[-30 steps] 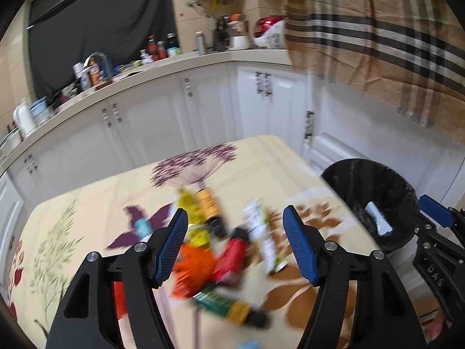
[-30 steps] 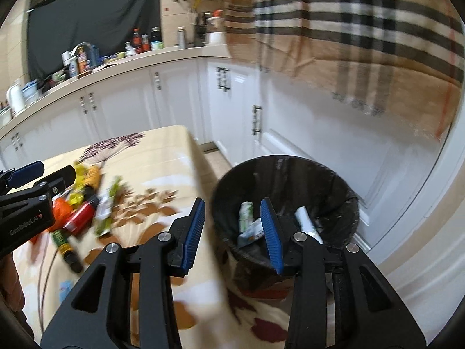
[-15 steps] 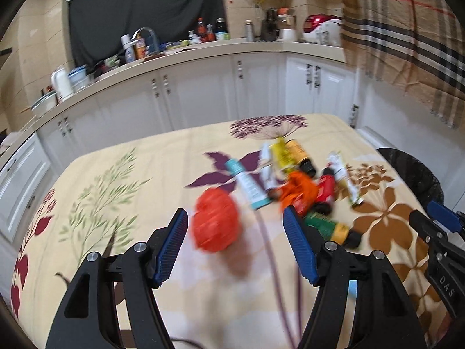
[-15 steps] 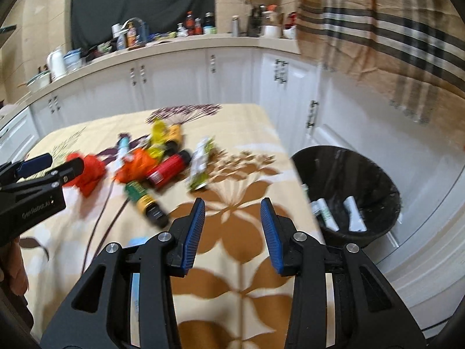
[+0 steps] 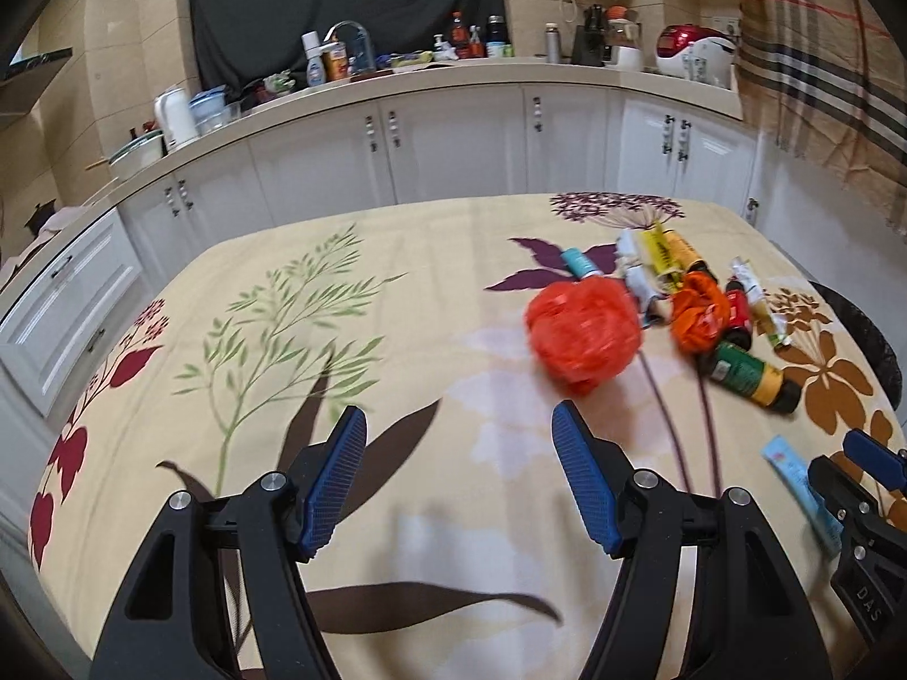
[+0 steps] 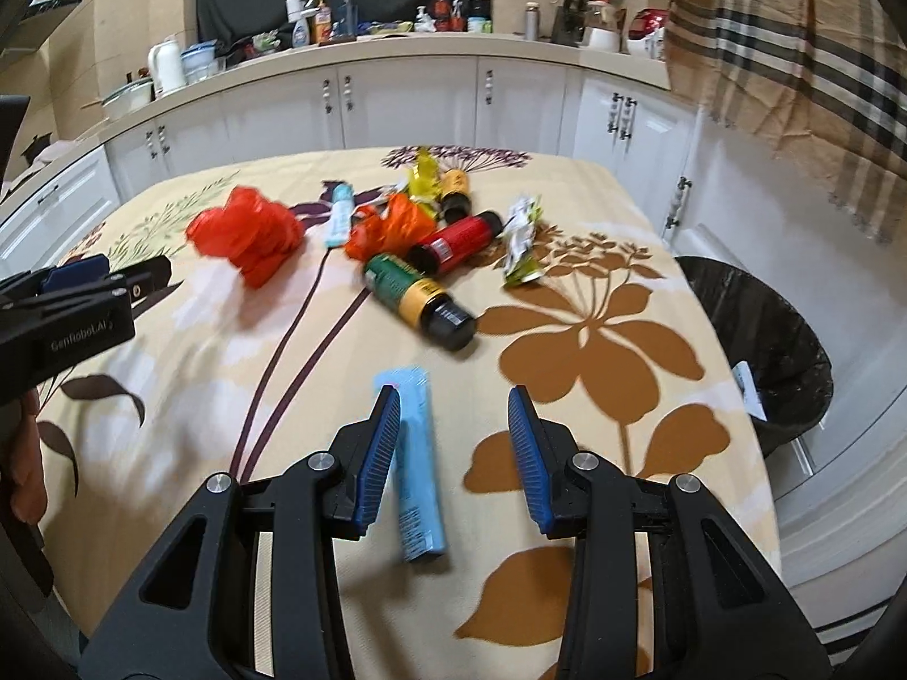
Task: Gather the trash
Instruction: 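Close the right tool on the light blue tube, then close the left tool on the red plastic bag while the right tool holds the blue tube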
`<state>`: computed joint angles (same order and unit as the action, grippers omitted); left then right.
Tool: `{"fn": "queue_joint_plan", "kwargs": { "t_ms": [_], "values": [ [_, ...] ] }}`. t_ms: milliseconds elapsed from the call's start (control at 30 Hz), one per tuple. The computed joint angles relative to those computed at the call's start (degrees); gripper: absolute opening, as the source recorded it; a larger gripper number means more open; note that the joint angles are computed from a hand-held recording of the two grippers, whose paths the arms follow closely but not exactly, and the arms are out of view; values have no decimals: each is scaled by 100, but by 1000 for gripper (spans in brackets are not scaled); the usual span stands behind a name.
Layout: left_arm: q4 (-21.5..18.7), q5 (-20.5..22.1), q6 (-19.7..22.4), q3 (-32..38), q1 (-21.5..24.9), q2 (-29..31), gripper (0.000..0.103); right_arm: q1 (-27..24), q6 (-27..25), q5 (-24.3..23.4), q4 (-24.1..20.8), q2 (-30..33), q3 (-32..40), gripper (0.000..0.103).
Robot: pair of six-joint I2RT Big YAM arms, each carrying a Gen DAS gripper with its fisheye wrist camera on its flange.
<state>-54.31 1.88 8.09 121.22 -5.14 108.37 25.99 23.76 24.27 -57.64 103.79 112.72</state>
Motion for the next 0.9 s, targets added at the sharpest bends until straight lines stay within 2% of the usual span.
{"fn": "queue_joint_plan", "kwargs": {
  "t_ms": [433, 500, 567, 900],
  "values": [
    [33, -24, -32, -192, 162, -86, 66, 68, -50, -184, -294, 92, 56, 37],
    [24, -5, -33, -198, 157, -90, 66, 72, -57, -209, -257, 64, 10, 30],
    [18, 12, -31, -189, 147, -89, 66, 82, -90, -214, -240, 52, -9, 18],
    [-7, 126, 65, -130, -12, -80, 66, 18, -9, 17, -126, -149, -246, 16]
  ]
}}
